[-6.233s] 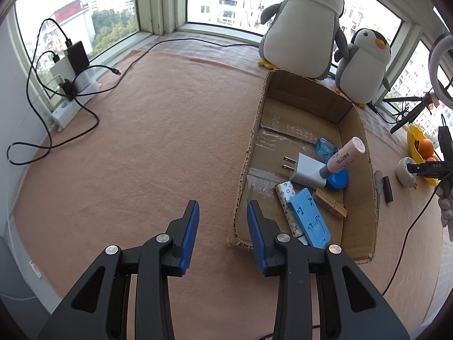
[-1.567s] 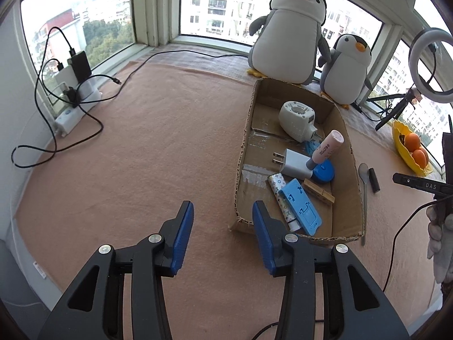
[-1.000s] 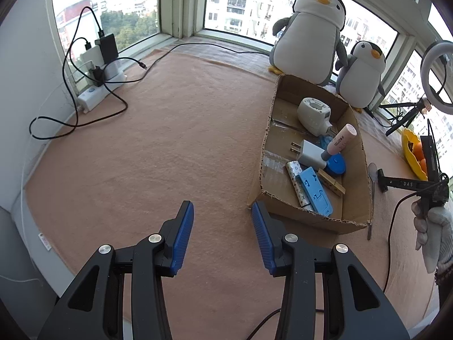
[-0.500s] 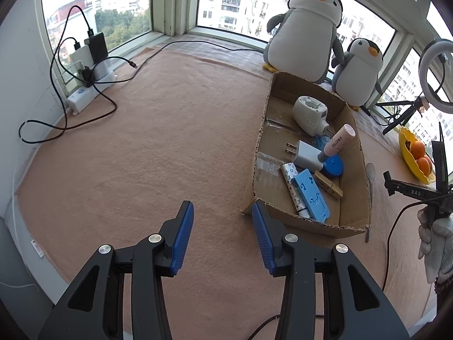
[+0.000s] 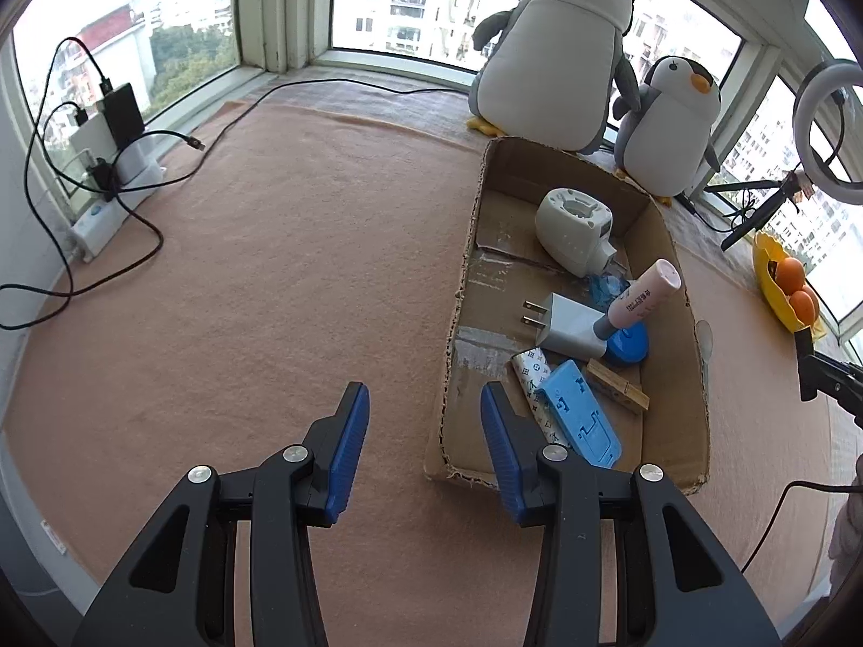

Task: Organize rigid objects
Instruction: 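Carry the black cylinder with the right tool into the box and release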

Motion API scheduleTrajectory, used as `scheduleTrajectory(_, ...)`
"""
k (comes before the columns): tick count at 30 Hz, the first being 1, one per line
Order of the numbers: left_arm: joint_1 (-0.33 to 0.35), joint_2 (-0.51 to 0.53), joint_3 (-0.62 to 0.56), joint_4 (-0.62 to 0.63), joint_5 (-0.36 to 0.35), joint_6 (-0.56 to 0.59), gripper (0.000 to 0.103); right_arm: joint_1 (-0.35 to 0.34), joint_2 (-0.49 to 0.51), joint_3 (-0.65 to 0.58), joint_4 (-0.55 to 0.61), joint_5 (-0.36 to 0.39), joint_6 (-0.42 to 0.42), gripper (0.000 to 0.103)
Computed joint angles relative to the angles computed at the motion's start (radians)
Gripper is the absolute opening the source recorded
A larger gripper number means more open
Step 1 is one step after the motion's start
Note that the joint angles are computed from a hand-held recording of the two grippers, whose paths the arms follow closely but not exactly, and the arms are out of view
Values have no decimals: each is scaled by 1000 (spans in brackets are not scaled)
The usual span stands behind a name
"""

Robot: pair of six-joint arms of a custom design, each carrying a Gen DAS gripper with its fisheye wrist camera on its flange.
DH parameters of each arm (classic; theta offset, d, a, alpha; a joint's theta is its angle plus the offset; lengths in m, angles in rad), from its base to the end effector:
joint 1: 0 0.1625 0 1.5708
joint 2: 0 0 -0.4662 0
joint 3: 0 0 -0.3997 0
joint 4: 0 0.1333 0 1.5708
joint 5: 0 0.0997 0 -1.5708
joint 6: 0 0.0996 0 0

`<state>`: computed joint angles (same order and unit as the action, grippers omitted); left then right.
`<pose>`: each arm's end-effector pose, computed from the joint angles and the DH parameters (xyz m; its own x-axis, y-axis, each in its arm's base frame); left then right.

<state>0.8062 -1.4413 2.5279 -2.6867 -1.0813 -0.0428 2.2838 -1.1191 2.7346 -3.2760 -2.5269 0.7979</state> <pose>-0.1113 -0.3762 0.1861 -0.6755 0.5696 -0.4683 0.6637 0.7464 -0.0494 0.2290 -0.1854 0.1344 -0.8044 0.3146 0.5040 -0.1083 0.7564 -0.6450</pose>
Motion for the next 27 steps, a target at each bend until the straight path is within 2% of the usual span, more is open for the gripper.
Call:
scheduleTrajectory(2,4,19,-4,-15,-3,9,42,30,13,-30,31,3,13,15)
scheduleTrajectory(8,30,66,-23,-49,-18,36,42,68,76,-97,23,25,-23,15)
scheduleTrajectory(17,58,122,-41,-82,-34,69,41,64,150,-177,5,40,-98,15)
scheduleTrajectory(24,72,154,-49,-91,-54,91,12,39,205,-226,-23,56,-169,15)
scheduleTrajectory(27,76,165,-50,-97,-61,102,8,23,224,-241,-38,64,-195,15)
